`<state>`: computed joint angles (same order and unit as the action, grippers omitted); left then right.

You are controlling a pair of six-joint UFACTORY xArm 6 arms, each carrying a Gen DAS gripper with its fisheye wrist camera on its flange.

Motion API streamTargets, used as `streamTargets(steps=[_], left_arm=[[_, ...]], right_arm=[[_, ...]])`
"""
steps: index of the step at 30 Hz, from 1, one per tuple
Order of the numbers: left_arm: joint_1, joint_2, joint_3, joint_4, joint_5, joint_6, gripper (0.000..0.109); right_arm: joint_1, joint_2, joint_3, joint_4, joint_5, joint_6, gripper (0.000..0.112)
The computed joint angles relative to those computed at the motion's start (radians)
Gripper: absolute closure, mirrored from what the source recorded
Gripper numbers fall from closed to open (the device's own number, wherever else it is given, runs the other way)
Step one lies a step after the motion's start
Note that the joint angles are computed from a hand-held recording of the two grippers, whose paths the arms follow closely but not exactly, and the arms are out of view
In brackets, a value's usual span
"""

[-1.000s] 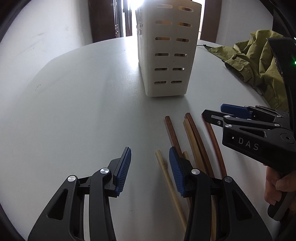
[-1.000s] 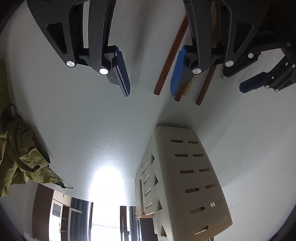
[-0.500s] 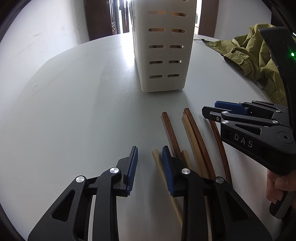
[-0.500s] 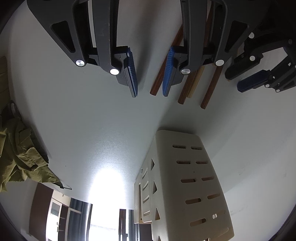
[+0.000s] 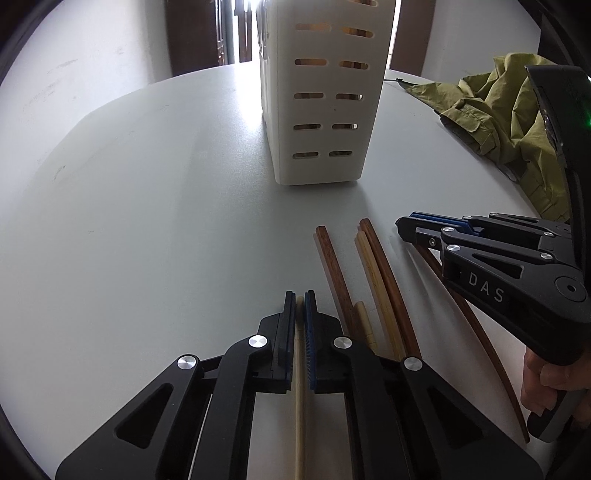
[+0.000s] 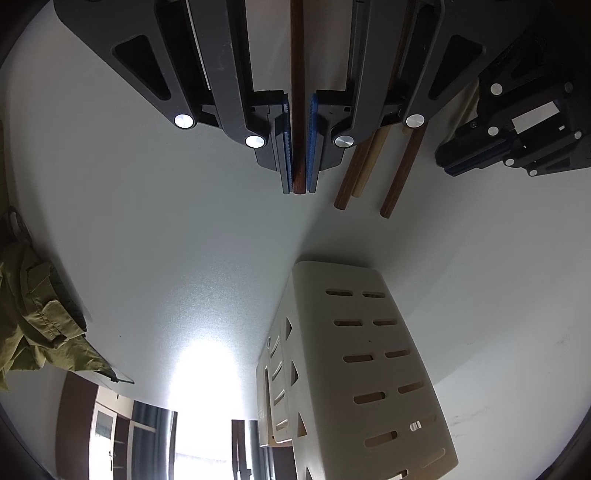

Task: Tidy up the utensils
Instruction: 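Close the left tool on a light chopstick while the right tool grasps a dark one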

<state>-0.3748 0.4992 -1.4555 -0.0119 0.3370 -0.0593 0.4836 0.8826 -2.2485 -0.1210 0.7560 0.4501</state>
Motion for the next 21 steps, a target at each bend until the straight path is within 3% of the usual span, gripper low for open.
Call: streamTargets(steps=[14, 21], left_arm=[[0.018, -0.117, 0.091, -0.13, -0.124, 0.084, 0.104], [0.012, -0.165, 0.111, -0.134, -0.188, 0.094, 0.104]], right_arm=[[0.004, -0.188, 0.24, -0.019, -0.191, 0.033, 0.104], [0.002, -0.241, 0.27, -0.074, -0.245, 0.061, 0.104]])
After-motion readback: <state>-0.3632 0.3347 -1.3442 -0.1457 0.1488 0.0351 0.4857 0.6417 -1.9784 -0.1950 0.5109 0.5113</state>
